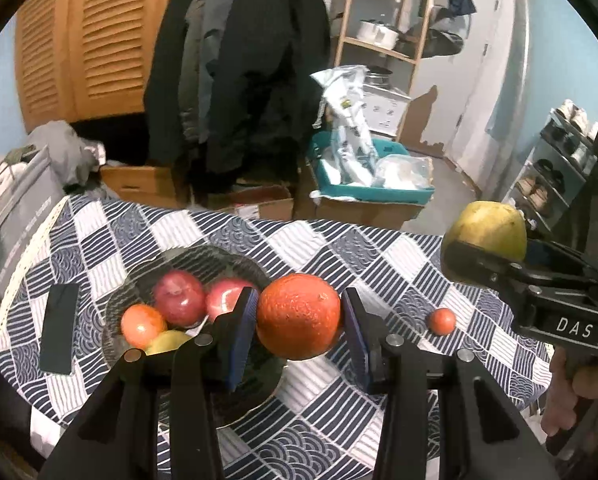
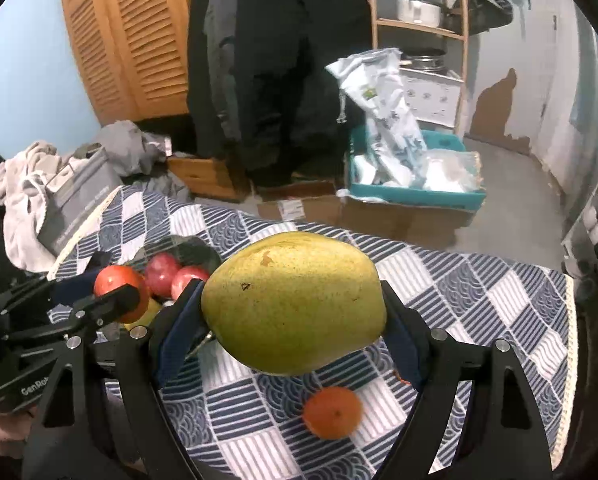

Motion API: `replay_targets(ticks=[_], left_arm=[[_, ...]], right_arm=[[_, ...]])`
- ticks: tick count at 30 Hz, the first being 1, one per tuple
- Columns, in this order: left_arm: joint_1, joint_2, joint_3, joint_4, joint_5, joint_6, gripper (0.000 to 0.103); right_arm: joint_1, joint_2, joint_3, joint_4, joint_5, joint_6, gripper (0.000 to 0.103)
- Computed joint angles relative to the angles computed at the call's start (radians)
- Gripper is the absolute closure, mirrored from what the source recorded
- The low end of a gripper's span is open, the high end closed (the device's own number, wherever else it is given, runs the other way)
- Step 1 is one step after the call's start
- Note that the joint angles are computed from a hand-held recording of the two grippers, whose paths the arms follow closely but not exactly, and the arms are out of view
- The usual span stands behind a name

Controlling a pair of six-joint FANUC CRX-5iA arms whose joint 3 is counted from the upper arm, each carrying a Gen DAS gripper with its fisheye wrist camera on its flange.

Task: Organize fruits
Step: 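Lift and carry the orange in the left tool while the right tool carries the mango to the bowl, then lower the orange into the bowl with the left tool while the right tool lowers the mango over it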

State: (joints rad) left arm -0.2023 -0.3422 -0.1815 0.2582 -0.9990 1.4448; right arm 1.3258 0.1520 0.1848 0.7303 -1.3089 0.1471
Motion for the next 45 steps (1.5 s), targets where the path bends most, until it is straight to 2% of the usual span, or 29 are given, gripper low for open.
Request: replay_targets(ticks=[10, 21, 33, 45], left_arm=[[0.116, -0.027, -0.048, 0.002, -0.041, -0.012, 0.06], [0.215, -0.018, -0.098, -0.02, -0.09, -0.018, 0.059], [0.257, 0.01, -0.116, -0.029, -0.126, -0.027, 0.059], [0.248, 0.042, -0.103, -0.052, -0.165, -0.014, 0.059]], right_arm=[[-0.048, 0.105, 0.119, -0.113, 0.076, 0.101, 0.02], [-0.086, 0.247, 0.289, -0.299, 0.082, 0.249, 0.02], [-0.118, 0.362, 0.439, -0.455, 0.048, 0.367, 0.02], [-0.138, 0.384, 0.462, -0.526, 0.023, 0.372, 0.019]])
